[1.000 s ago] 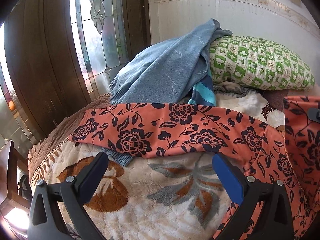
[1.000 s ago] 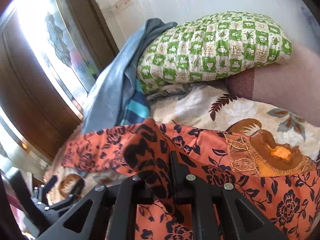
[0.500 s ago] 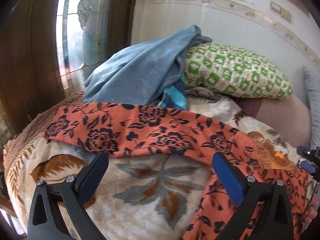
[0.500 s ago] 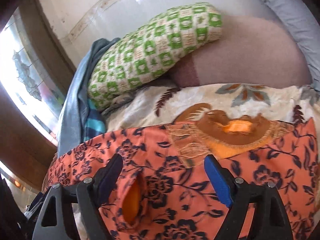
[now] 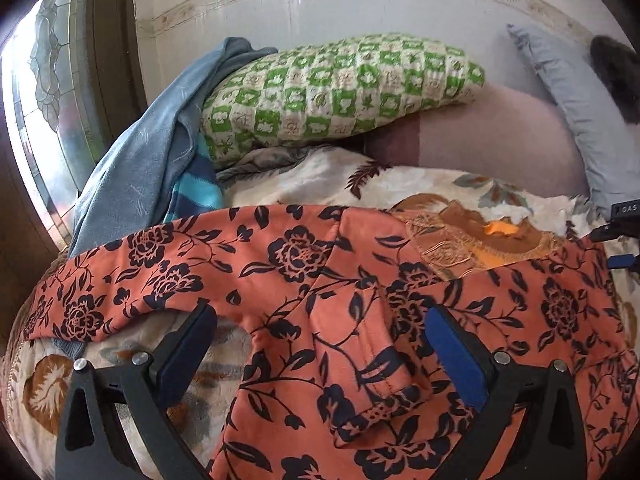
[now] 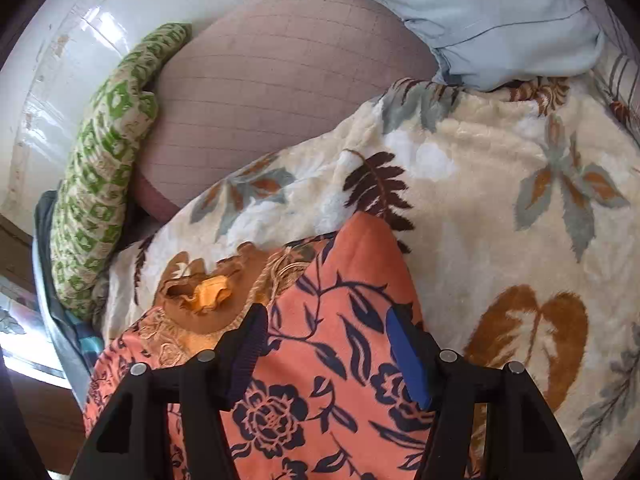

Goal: Fold small clothes

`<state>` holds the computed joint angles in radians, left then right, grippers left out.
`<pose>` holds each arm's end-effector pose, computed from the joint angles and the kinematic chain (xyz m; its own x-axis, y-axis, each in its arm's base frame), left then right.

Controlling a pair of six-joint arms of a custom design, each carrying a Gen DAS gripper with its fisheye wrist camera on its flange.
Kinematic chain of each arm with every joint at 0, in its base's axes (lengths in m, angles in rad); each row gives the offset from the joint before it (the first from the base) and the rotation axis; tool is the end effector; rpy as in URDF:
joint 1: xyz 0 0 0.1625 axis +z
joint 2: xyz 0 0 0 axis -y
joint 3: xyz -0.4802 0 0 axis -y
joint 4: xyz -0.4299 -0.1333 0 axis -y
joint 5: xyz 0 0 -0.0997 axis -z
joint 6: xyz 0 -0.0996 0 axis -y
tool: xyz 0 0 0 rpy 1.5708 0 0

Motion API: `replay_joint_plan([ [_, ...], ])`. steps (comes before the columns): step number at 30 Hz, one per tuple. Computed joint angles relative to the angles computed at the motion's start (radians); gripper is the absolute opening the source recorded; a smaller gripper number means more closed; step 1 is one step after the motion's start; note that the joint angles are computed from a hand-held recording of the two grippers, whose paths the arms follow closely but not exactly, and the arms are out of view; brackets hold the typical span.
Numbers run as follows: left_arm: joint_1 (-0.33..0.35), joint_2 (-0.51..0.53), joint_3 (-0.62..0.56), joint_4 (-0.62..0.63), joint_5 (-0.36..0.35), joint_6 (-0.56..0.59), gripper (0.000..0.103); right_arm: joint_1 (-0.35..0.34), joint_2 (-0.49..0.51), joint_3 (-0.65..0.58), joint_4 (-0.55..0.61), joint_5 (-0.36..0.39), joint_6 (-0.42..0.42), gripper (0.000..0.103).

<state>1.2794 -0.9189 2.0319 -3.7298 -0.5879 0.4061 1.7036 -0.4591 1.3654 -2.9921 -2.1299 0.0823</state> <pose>0.0407 -0.6168 0.2172 -0.6212 -0.2977 -0.7249 0.4238 0.6504 -0.6303 0.1889 -0.8060 0.0125 -0.8814 0.2171 0.4196 -0.0429 0.8476 -0.5288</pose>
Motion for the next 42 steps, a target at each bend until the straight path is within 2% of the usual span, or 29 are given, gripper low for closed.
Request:
replay_joint_plan([
  [1, 0.013, 0.002, -0.011, 0.026, 0.002, -0.018, 0.102, 0.004, 0.019, -0.033, 0.031, -0.049, 0.001, 0.064],
  [2, 0.025, 0.003, -0.021, 0.050, -0.004, -0.037, 0.096, 0.007, 0.040, -0.063, 0.049, -0.094, -0.015, 0.064],
  [3, 0.036, 0.001, -0.030, 0.076, -0.009, -0.054, 0.089, 0.009, 0.062, -0.094, 0.066, -0.136, -0.034, 0.064],
  [4, 0.047, -0.007, -0.038, 0.119, -0.018, -0.077, 0.074, 0.011, 0.082, -0.121, 0.087, -0.168, -0.053, 0.061],
  [6, 0.076, -0.048, -0.043, 0.251, -0.089, -0.157, 0.031, 0.011, 0.106, -0.154, 0.139, -0.218, -0.078, 0.021],
  [7, 0.094, -0.075, -0.043, 0.310, -0.150, -0.202, 0.024, 0.011, 0.107, -0.147, 0.115, -0.222, -0.098, 0.020],
  [8, 0.110, -0.097, -0.043, 0.336, -0.211, -0.232, 0.015, 0.011, 0.105, -0.133, 0.077, -0.222, -0.136, 0.014],
  [9, 0.123, -0.108, -0.038, 0.320, -0.252, -0.239, 0.012, 0.013, 0.102, -0.120, 0.039, -0.227, -0.165, 0.011],
  [11, 0.129, -0.111, -0.031, 0.230, -0.266, -0.200, 0.009, 0.013, 0.087, -0.084, -0.041, -0.216, -0.188, 0.010],
  [13, 0.125, -0.117, -0.027, 0.149, -0.270, -0.150, 0.009, 0.008, 0.072, -0.056, -0.106, -0.209, -0.192, 0.010],
  [15, 0.126, -0.123, -0.036, 0.129, -0.254, -0.138, 0.009, 0.003, 0.066, -0.045, -0.152, -0.218, -0.192, 0.010],
  [16, 0.128, -0.122, -0.045, 0.141, -0.225, -0.151, 0.009, -0.006, 0.059, -0.039, -0.137, -0.207, -0.172, 0.010],
  [18, 0.144, -0.136, -0.063, 0.252, -0.180, -0.241, 0.009, -0.023, 0.060, -0.041, -0.086, -0.182, -0.138, 0.010],
  [20, 0.161, -0.163, -0.070, 0.368, -0.168, -0.348, 0.009, -0.025, 0.049, -0.017, -0.134, -0.149, -0.144, 0.014],
  [22, 0.161, -0.183, -0.063, 0.410, -0.132, -0.396, 0.009, -0.026, 0.013, 0.025, -0.161, -0.101, -0.076, 0.014],
  [23, 0.162, -0.197, -0.059, 0.429, -0.122, -0.413, 0.009, -0.020, 0.001, 0.042, -0.190, -0.112, -0.056, 0.015],
  [25, 0.172, -0.236, -0.046, 0.444, -0.134, -0.440, 0.009, 0.009, 0.001, 0.054, -0.287, -0.194, -0.098, 0.015],
  [26, 0.178, -0.248, -0.042, 0.438, -0.114, -0.457, 0.013, 0.022, -0.001, 0.063, -0.334, -0.215, -0.133, 0.015],
  [28, 0.183, -0.278, -0.030, 0.435, -0.034, -0.521, 0.045, 0.046, -0.014, 0.095, -0.402, -0.229, -0.179, 0.015],
  [29, 0.188, -0.295, -0.020, 0.430, 0.006, -0.563, 0.070, 0.058, -0.019, 0.108, -0.418, -0.224, -0.198, 0.015],
  [30, 0.194, -0.313, -0.008, 0.425, 0.040, -0.611, 0.076, 0.070, -0.021, 0.123, -0.425, -0.201, -0.218, 0.015],
  [31, 0.203, -0.337, 0.002, 0.437, 0.056, -0.664, 0.076, 0.083, -0.018, 0.132, -0.414, -0.169, -0.241, 0.015],
  [33, 0.231, -0.393, 0.021, 0.487, 0.029, -0.763, 0.077, 0.116, 0.004, 0.137, -0.354, -0.105, -0.276, 0.015],
  [37, 0.287, -0.488, 0.060, 0.574, 0.040, -0.952, 0.077, 0.183, 0.083, 0.101, -0.113, 0.082, -0.264, 0.015],
  [39, 0.320, -0.537, 0.079, 0.598, 0.032, -1.034, 0.077, 0.222, 0.146, 0.054, -0.018, 0.129, -0.259, 0.015],
  [42, 0.373, -0.587, 0.096, 0.568, -0.002, -1.084, 0.077, 0.267, 0.240, -0.027, 0.074, 0.165, -0.264, 0.015],
])
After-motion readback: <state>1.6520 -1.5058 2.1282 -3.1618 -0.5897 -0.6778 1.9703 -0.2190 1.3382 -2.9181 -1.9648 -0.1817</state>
